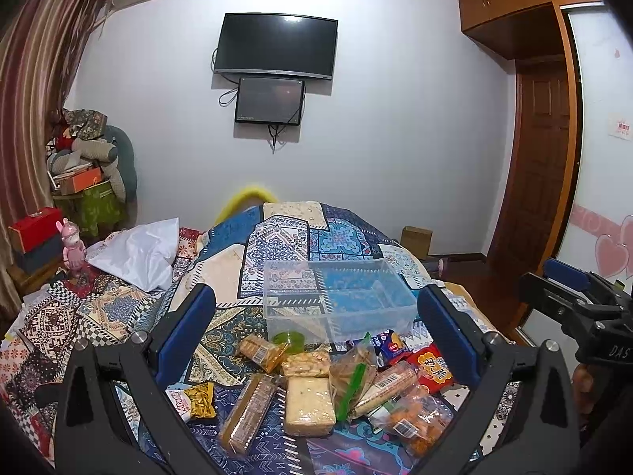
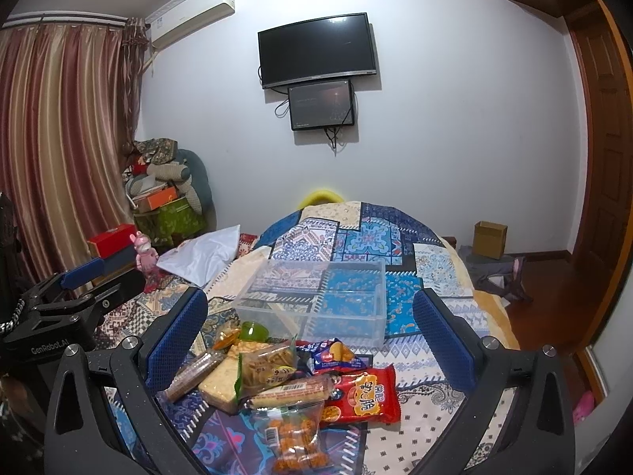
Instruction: Organize snacks
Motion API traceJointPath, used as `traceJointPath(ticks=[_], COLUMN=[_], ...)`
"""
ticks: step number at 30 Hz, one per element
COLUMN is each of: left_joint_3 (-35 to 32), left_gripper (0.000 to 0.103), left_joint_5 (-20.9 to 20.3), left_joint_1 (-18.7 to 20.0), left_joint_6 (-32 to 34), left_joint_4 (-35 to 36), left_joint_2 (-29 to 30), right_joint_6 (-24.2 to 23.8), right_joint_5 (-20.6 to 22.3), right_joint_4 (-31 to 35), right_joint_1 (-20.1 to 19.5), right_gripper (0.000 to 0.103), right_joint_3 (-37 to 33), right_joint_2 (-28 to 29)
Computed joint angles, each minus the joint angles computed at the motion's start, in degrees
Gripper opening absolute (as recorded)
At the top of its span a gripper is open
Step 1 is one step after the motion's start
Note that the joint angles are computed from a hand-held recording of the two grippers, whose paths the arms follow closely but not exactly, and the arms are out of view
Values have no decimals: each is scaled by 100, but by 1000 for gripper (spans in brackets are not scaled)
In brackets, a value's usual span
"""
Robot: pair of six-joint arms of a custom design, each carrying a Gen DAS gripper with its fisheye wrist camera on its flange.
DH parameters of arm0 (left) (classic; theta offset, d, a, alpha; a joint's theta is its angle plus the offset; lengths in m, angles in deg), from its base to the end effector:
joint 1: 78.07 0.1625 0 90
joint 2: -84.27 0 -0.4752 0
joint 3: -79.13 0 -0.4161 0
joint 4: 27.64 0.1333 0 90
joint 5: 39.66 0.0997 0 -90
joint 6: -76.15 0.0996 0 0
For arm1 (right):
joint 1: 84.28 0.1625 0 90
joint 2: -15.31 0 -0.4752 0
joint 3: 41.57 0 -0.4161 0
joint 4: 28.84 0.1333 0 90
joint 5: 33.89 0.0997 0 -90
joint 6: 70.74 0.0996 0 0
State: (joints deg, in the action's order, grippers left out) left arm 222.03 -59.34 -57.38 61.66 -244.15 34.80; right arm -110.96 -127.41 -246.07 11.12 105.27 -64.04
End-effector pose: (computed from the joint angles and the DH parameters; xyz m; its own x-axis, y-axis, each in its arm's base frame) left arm -0.2806 -0.3487 0.1346 -0.7768 0.0552 -0.6273 0.6089 0.3200 -0.7259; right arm 0.1627 -0.3696 0.2811 -0.7319 -0.3554 0.5814 -0.6811 0.3565 -0.6396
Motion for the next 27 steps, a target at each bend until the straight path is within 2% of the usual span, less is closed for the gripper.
traceJointPath(ticks=[19,27], left_joint_3=[23,58], left_gripper=[103,103], left_joint_5=[-58,-325], left_joint_1=[-17,309], left_joint_6=[122,62], left_joint_4=[-141,77], left_joint_2=[32,-43], right_joint_6=[22,15], right_joint_5=[-8,-91], right_joint_4=[1,111], right_joint_1=[-11,-101], right_gripper=[103,103], right_joint_3=[-8,-110], right_joint_2=[83,212])
